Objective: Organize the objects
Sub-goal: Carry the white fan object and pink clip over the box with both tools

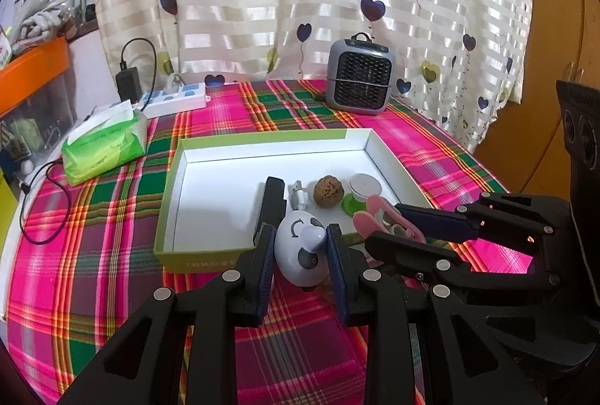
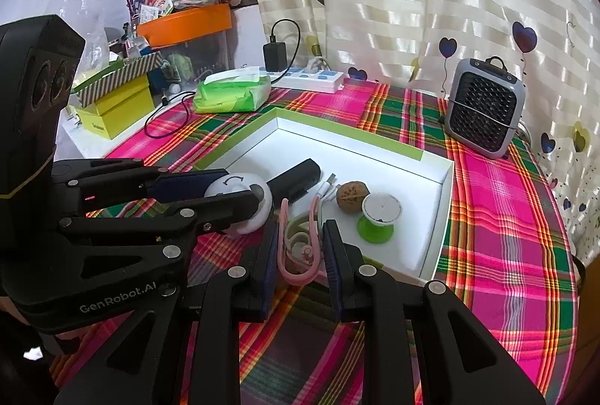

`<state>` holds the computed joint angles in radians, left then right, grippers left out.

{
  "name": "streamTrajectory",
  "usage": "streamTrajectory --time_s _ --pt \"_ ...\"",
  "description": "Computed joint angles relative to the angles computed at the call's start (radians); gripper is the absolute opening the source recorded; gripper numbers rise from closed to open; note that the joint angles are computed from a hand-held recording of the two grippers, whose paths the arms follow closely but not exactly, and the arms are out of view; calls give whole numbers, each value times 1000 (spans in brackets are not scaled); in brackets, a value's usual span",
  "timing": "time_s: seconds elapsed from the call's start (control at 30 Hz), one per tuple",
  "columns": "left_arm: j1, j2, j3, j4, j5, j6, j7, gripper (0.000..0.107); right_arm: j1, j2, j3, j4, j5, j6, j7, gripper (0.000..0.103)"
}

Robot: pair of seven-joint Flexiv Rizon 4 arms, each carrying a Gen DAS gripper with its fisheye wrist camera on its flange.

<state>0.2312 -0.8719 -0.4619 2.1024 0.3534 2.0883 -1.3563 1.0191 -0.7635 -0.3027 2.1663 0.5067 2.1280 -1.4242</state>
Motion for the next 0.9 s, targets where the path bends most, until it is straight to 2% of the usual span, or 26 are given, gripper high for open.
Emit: streamTrajectory --time_s 0.9 --pt "-2 -45 -4 -99 -55 -46 15 25 -43 -11 -35 -22 -36 -38 21 24"
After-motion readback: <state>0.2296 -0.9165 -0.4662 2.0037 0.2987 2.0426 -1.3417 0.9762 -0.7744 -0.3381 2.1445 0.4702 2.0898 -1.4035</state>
